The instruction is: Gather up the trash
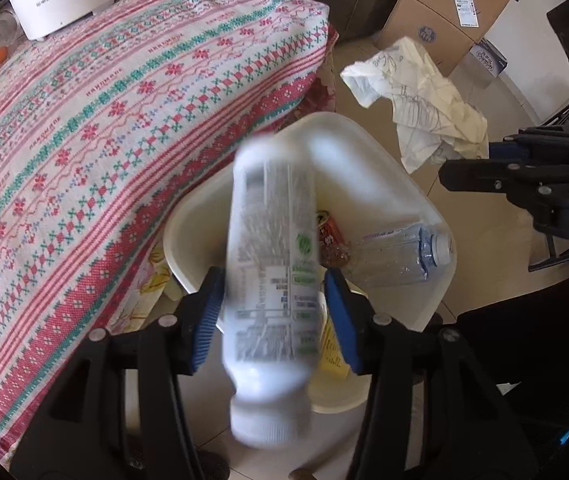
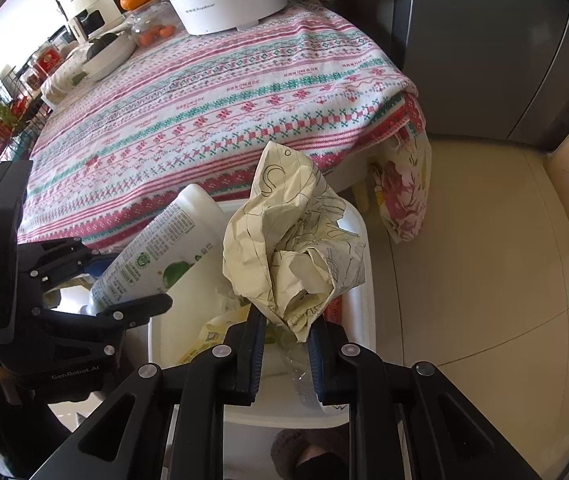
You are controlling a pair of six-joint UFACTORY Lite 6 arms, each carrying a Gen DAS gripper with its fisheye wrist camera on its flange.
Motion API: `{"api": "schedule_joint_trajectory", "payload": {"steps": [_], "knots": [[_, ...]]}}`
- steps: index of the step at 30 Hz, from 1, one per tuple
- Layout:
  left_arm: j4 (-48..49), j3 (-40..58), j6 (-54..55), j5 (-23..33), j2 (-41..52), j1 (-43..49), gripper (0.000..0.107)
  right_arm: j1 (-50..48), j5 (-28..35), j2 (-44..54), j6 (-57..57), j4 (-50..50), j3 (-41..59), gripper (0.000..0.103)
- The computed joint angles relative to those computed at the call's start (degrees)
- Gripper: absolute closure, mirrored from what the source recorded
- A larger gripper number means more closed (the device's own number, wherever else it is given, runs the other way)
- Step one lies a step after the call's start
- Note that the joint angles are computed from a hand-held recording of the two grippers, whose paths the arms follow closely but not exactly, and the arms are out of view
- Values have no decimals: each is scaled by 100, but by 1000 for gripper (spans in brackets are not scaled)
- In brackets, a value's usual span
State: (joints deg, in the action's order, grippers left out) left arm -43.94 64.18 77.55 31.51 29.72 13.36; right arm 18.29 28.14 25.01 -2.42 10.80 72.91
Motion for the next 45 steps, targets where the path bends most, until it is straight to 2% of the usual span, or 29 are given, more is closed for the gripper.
{"api": "schedule_joint_trajectory", "payload": {"steps": [2,7,9,21,22,23,25,26,34,38,42,45], "knots": [[-159,-105,212,-21,-185,77,39,-35,21,23,-22,17,7,82],[-285,-250,539,-87,-456,274,36,-53,68,72,-91,63,-1,82],[-254,-275,622,-53,-539,422,31,-10,118,132,-69,42,62,82],[-101,-142,619,142,-529,1057,27,166,500,748,73,-34,561,80],[-90,-139,621,152,-535,1084,27,161,542,800,80,2,609,74],[-85,-147,632,157,-550,1109,26,150,594,856,103,32,668,61],[-80,-164,653,167,-577,1150,26,151,602,885,225,-6,706,44],[-79,-176,667,178,-597,1173,25,156,563,854,255,-17,680,41],[-38,-228,556,260,-829,1208,23,229,481,743,475,-217,649,34],[-252,-469,676,156,-1255,1290,12,371,393,471,709,-520,519,31],[-429,-870,822,-204,-1795,1320,8,543,129,-127,1017,-840,82,27],[-556,-1203,822,-378,-2215,1432,5,607,9,-599,1161,-799,-233,21]]}}
